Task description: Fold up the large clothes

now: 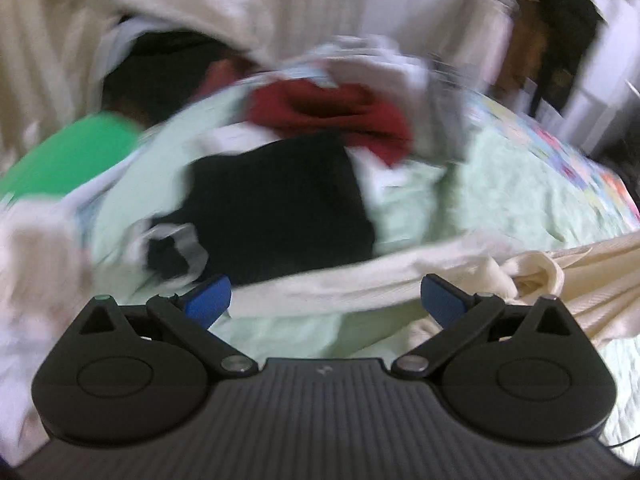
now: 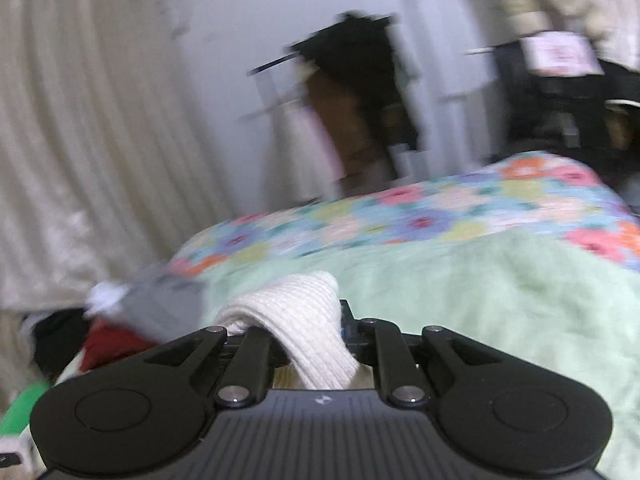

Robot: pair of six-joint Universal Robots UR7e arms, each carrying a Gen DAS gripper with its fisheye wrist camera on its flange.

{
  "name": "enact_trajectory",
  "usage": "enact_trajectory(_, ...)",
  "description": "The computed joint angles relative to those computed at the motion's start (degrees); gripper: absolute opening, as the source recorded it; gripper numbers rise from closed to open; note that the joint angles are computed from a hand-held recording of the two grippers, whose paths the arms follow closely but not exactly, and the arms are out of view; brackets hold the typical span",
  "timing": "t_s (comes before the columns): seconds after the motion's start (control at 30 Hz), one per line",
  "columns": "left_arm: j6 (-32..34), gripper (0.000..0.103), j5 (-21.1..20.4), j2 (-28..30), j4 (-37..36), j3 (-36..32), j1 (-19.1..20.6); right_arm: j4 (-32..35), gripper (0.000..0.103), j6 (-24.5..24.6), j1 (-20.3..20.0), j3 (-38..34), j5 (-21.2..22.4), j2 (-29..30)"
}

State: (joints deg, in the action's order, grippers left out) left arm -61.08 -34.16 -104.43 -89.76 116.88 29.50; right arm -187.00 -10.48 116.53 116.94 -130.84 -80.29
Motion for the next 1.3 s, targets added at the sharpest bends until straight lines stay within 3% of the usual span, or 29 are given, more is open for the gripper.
enact_trajectory(0.07,9.33,0.103,-2.07,6.86,-11.14,-1.51,2.54,-1.92,0.012,-2.46,-2.08,0.84,-1.98,-3.0)
enact_trajectory(0.13,17.7,0.103,-6.95,15.42,-19.7,-4.94,5.7,-1.18,0.012,-3.82,-4.54,1.33,-4.13,-6.01)
enact_trajectory(0.2,23.63,0.103,-11.73,22.63,-24.47,-8.89,8.33,3.25,0.013,-2.64,-8.03,1.79,-5.7,-8.75)
enact_trajectory(0.27,28.17,0.103,-19.02,31.42,-28.27,-14.12,12.46,10.18,0.013,0.68,-13.19,2.77,-4.5,-11.98)
enact_trajectory(0.3,28.74,0.103,-20.62,34.34,-28.14,-15.93,13.56,13.2,0.014,2.31,-14.76,3.0,-4.3,-12.57)
enact_trajectory(0.37,29.99,0.103,-21.06,39.73,-26.06,-19.08,14.88,21.8,0.017,5.96,-19.33,3.54,-4.32,-14.1)
enact_trajectory(0.47,32.36,0.103,-16.37,45.97,-20.95,-22.07,14.82,29.31,0.036,10.21,-20.18,4.12,-11.86,-13.04)
enact_trajectory(0.5,33.74,0.103,-16.06,46.94,-19.59,-22.58,14.95,27.85,0.039,9.21,-19.26,4.92,-14.22,-12.44)
enact_trajectory(0.57,35.88,0.103,-16.74,47.15,-18.89,-22.42,15.41,18.0,0.046,0.78,-15.75,7.52,-19.7,-9.84)
enact_trajectory(0.63,37.9,0.103,-17.41,47.26,-18.14,-22.18,15.84,9.86,0.05,-7.73,-13.42,8.86,-19.73,-8.08)
enact_trajectory(0.7,38.78,0.103,-17.15,47.48,-16.77,-22.09,16.3,6.6,0.061,-14.95,-11.71,10.09,-14.68,-7.94)
enact_trajectory(0.77,37.63,0.103,-15.39,48.43,-12.95,-22.75,16.9,6.86,0.069,-17.77,-11.55,10.68,-7.79,-8.11)
enact_trajectory(0.83,36.85,0.103,-14.45,49.21,-11.06,-23.27,17.6,8.86,0.07,-18.12,-12.08,10.33,-1.82,-7.5)
enact_trajectory(0.9,37.38,0.103,-15.04,48.73,-14.16,-21.59,18.2,10.06,0.07,-18.01,-12.26,9.51,1.07,-6.03)
enact_trajectory(0.97,38.51,0.103,-14.9,47.56,-18.98,-19.13,18.13,10.85,0.069,-23.22,-13.91,8.61,8.38,-2.93)
enact_trajectory(1.0,38.99,0.103,-14.73,46.86,-21.6,-17.77,18.02,11.71,0.068,-24.9,-14.1,7.99,9.59,-1.61)
enact_trajectory(1.07,39.01,0.096,-14.24,45.43,-25.76,-15.46,17.65,14.63,0.062,-28.66,-14.56,5.74,10.61,2.52)
enact_trajectory(1.1,38.81,0.085,-13.78,44.86,-26.33,-14.73,17.33,15.75,0.056,-28.83,-14.28,4.87,9.99,3.9)
enact_trajectory(1.17,39.25,0.072,-12.39,44.15,-25.48,-13.95,16.5,19.41,0.048,-28.82,-14.65,2.12,8.54,7.53)
enact_trajectory(1.3,41.51,0.047,-10.93,42.72,-26.03,-11.89,15.02,31.52,0.015,-26.31,-16.78,-3.52,9.86,11.24)
